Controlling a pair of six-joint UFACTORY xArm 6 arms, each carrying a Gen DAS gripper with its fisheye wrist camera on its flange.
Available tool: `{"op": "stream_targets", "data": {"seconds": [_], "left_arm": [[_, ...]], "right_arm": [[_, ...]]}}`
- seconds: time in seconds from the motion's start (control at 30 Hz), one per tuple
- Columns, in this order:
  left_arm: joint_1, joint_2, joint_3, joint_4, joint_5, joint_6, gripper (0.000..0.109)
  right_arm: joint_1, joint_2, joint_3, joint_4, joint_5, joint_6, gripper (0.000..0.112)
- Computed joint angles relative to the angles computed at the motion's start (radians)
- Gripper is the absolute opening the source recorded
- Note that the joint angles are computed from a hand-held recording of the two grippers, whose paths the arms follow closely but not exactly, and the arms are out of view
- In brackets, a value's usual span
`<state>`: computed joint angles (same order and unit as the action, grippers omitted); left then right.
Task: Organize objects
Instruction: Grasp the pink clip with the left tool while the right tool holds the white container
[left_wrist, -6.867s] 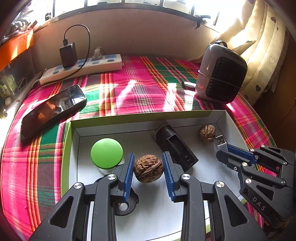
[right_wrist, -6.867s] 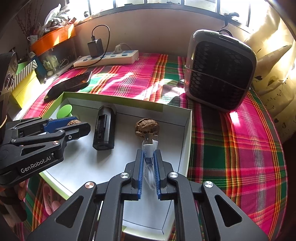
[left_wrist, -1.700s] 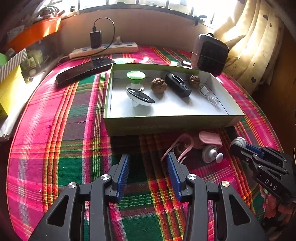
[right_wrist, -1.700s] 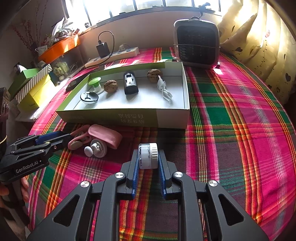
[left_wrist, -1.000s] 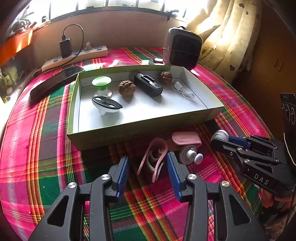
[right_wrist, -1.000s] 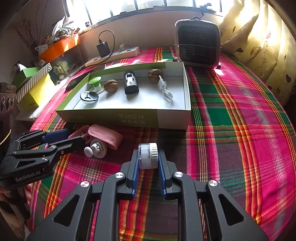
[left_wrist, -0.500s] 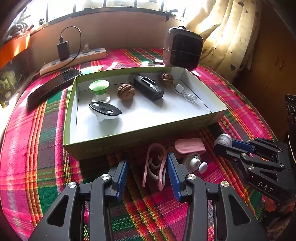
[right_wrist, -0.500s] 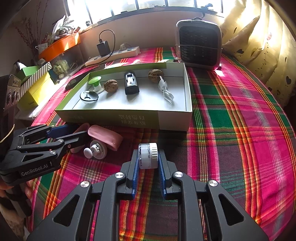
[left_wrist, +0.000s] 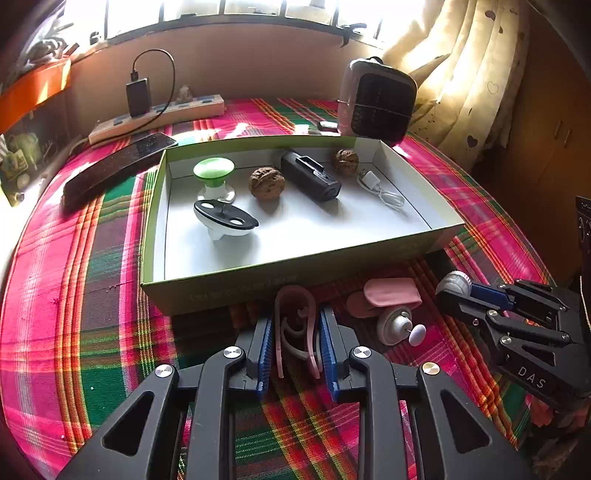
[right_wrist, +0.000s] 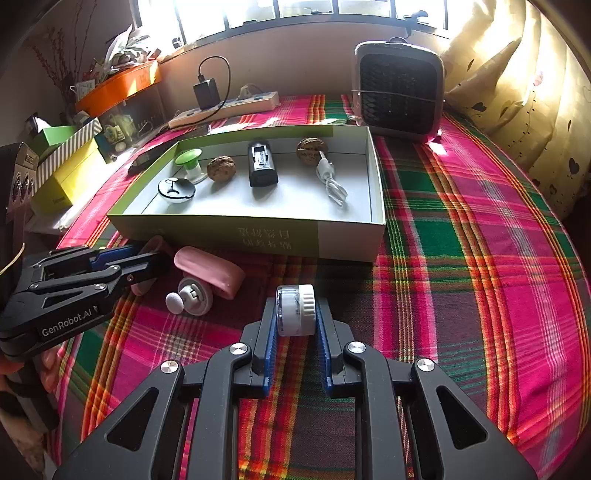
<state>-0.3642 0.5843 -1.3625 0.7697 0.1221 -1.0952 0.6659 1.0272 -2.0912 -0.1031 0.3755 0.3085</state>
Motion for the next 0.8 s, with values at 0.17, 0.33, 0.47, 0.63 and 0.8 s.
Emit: {"op": "stream_targets", "data": {"seconds": [0.17, 0.33, 0.47, 0.63, 0.8], "left_arm": [[0.001, -0.005, 0.004, 0.039, 0.001, -0.049, 0.022], [0.010, -0.001, 0.000, 0.125, -0.013, -0.142, 0.022], [0.005, 0.000, -0.011, 0.169, 0.009, -0.192, 0.022], [-0.005, 0.003, -0.023, 0.179, 0.044, -0.216, 0.022], [-0.008, 0.004, -0.027, 0.163, 0.049, -0.214, 0.022]], "right_arm": [[0.001, 0.004, -0.009, -0.018, 0.007, 0.012, 0.020], [0.002, 0.007, -0.013, -0.016, 0.008, 0.011, 0.020], [0.001, 0.009, -0.014, 0.008, 0.005, -0.009, 0.020], [0.000, 0.009, -0.015, 0.003, 0.007, -0.020, 0.020], [0.001, 0.011, -0.020, -0.009, 0.013, -0.017, 0.020]]}}
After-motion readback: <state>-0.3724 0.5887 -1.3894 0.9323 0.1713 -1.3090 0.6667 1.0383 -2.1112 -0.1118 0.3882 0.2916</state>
